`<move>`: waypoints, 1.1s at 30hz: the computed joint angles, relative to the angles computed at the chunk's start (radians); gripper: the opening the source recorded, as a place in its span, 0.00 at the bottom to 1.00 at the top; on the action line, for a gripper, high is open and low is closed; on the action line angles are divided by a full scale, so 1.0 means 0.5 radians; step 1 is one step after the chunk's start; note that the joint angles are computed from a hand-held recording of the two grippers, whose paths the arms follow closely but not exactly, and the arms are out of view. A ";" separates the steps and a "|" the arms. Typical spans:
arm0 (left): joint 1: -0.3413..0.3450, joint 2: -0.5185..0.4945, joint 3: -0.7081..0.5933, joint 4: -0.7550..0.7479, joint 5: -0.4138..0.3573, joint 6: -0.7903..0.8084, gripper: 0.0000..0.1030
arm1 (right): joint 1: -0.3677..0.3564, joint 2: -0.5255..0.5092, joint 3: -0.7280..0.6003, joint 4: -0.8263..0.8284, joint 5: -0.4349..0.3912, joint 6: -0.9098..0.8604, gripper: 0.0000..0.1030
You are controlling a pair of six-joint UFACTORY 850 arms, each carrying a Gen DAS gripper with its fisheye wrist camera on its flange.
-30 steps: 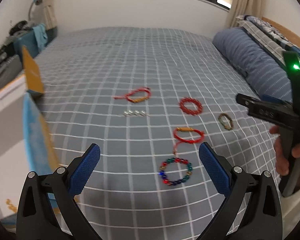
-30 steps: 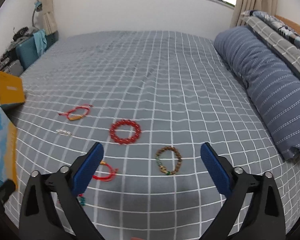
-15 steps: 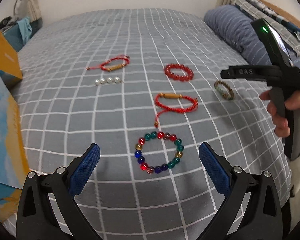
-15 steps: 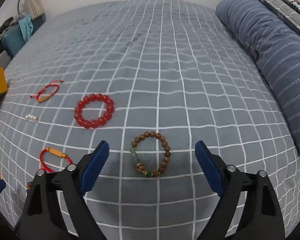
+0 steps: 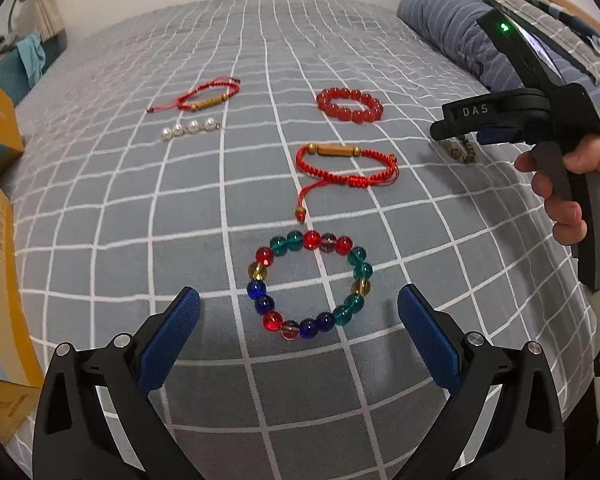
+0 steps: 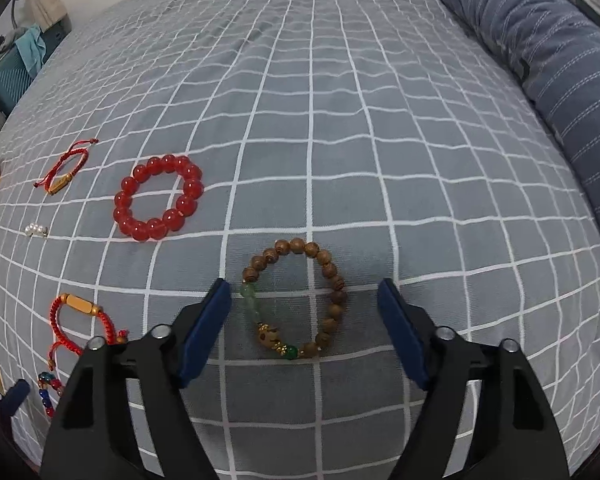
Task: Organize jewelry
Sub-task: 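Grasp the multicolour bead bracelet with the left tool while the right tool grasps the brown wooden bracelet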
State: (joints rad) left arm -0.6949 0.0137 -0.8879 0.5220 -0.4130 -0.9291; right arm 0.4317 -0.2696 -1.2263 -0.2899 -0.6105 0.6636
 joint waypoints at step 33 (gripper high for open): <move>0.118 0.079 -0.031 -0.507 -0.039 0.553 0.09 | -0.005 0.048 -0.027 0.032 -0.107 0.064 0.14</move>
State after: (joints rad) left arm -0.6356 0.0530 -0.9033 0.2686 -0.4323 -0.6526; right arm 0.4292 -0.2456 -1.2401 -0.2740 -0.6638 0.6955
